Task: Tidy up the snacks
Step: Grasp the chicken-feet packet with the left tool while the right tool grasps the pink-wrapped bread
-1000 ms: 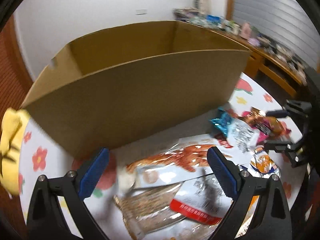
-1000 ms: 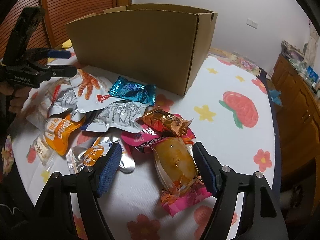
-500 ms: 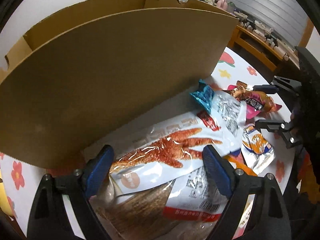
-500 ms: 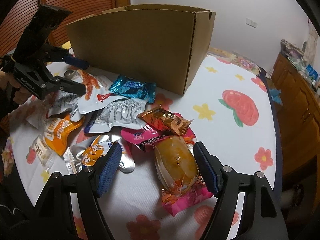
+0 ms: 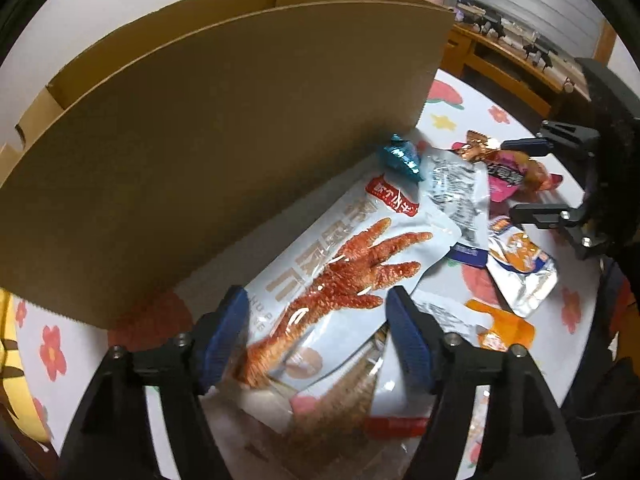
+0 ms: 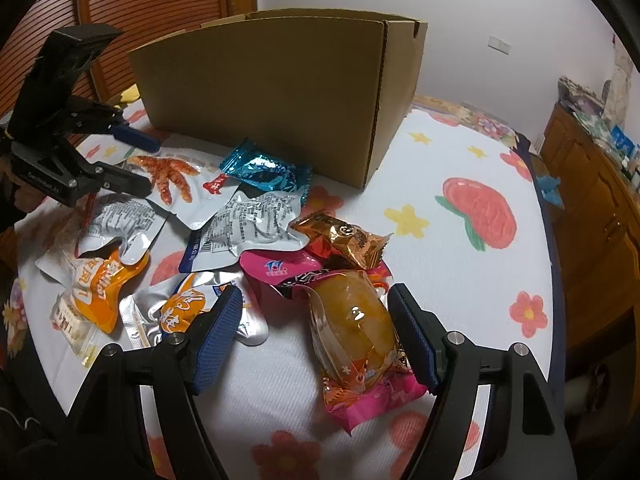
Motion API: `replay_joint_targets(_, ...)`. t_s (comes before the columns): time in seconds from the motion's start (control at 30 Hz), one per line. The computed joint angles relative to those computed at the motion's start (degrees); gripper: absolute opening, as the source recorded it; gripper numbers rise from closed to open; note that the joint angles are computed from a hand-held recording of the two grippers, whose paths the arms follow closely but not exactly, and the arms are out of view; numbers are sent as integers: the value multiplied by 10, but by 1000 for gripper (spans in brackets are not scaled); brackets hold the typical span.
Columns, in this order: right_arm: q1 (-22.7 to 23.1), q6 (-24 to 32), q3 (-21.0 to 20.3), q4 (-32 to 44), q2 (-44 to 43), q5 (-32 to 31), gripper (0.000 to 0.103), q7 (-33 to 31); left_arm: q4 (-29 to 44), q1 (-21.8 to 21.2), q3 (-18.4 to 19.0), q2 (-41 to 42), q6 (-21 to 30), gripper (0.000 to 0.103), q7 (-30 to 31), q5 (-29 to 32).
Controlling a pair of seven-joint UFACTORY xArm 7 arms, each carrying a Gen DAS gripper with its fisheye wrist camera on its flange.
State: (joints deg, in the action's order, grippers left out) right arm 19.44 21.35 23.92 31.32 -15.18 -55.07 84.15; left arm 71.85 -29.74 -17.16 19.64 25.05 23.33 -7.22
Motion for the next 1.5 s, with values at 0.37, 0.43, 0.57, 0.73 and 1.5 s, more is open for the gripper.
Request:
replay_joint_targets(0.37,2,-7,-7,-8,-9,15,77,-12,80,-16,7,56,66,92,12,14)
replay_joint_targets(0.43,0,-13,-6,-12,-14,22,77,-17,87,-21,8,61,69,92,13,23)
replay_joint_targets(0.57,-14,-23,3,-17,-17,24,77,-18,95,-28,10,72,59,91,7,29)
replay_joint_targets(0.73,-21,-35,6,-23,-25,30,77,-24,85,-19,3,68,38,79,15,17)
replay_joint_targets(1.5,-21,5,2,-10,-14,85,80,-77,7,18,-25,5,-30,20,51,-81)
